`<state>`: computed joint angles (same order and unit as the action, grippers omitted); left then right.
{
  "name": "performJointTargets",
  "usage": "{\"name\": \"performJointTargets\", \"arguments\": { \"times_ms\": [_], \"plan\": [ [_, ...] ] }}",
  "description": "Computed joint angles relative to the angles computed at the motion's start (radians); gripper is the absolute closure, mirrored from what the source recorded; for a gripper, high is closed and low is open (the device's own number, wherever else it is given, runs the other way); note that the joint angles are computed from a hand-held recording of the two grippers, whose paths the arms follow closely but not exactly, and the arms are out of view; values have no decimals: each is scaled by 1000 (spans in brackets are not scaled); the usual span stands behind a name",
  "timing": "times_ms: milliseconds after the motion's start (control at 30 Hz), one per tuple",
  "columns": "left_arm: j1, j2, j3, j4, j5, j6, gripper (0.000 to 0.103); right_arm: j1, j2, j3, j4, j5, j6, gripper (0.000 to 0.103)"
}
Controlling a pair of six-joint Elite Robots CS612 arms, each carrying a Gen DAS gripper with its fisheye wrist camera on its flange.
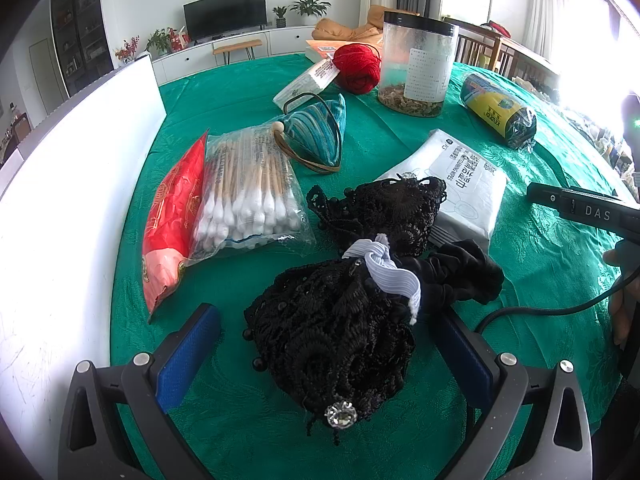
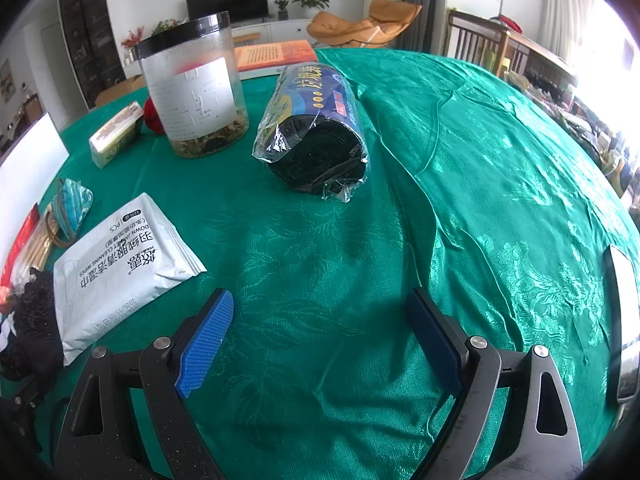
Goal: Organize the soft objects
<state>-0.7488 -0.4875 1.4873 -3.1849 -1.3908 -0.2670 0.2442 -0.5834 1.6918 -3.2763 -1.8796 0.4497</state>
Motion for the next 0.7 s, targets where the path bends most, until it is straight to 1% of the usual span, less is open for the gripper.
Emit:
{"name": "performJointTargets", "arguments": {
  "times_ms": [133, 167, 233, 300, 433, 567, 633, 700],
  "plan": [
    [1, -3, 0, 15, -4, 5, 0, 0, 0, 0, 0, 0, 0, 13],
    [3, -10, -2, 45, -13, 7, 0, 0, 0, 0, 0, 0, 0, 13],
    [9, -28, -8, 140, -37, 2, 0, 0, 0, 0, 0, 0, 0, 13],
    [12, -42, -6, 187, -48, -3, 0, 0, 0, 1, -1, 1, -1, 13],
    [12, -70, 27, 177, -52, 2, 0, 0, 0, 1, -1, 1, -1, 13],
    [10, -89, 39, 200, -35, 18, 0, 1, -1, 2, -2, 2, 0, 13],
    [13, -94, 39, 202, -46, 10, 0, 1, -1, 2, -4, 3, 1, 13],
    [18, -99, 40, 196, -72, -4, 0, 1, -1, 2, -3, 2, 1, 13]
  ]
}}
